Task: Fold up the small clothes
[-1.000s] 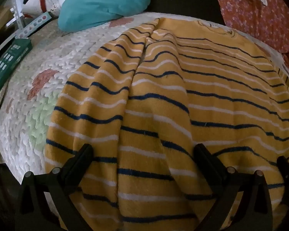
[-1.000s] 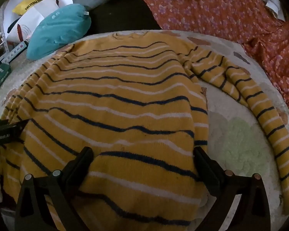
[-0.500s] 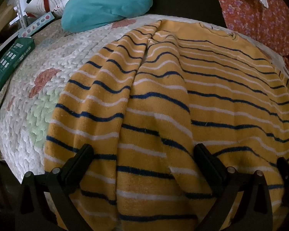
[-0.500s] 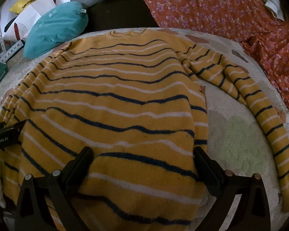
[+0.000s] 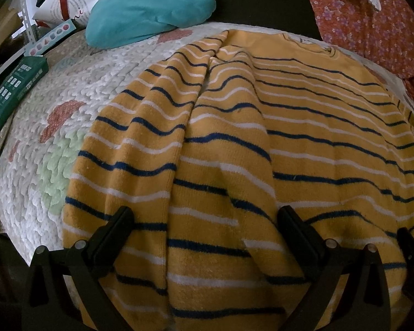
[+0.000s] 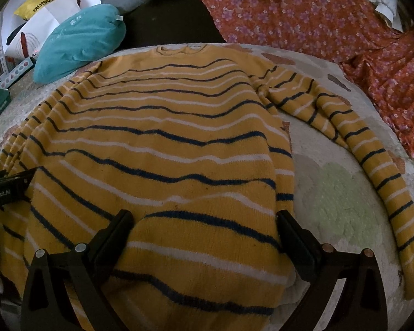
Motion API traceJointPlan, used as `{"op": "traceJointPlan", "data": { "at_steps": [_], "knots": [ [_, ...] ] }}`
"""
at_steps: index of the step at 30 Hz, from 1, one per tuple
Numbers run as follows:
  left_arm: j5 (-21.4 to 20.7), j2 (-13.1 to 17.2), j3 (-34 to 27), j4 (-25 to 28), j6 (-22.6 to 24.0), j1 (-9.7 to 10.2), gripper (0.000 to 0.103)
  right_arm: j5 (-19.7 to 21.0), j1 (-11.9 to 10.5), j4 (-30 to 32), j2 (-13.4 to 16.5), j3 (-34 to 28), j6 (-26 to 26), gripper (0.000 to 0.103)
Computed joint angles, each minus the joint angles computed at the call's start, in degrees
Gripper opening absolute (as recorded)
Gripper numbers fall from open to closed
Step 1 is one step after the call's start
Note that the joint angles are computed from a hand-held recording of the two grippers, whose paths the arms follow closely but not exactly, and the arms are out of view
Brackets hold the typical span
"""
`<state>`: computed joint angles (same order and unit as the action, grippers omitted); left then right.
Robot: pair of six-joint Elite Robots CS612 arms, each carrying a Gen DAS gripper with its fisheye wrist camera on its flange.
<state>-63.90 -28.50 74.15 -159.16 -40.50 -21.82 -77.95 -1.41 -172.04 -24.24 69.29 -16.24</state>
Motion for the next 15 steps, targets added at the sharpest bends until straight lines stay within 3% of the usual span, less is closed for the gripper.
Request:
{"op": "traceJointPlan", "data": {
  "at_steps": [15],
  "knots": [
    [2.2,0.3,0.3,-0.7,0.4,-0.45,0.103,-0.4,0.0,-2.6,0.5,0.0,-0.2,0.103]
  ]
}}
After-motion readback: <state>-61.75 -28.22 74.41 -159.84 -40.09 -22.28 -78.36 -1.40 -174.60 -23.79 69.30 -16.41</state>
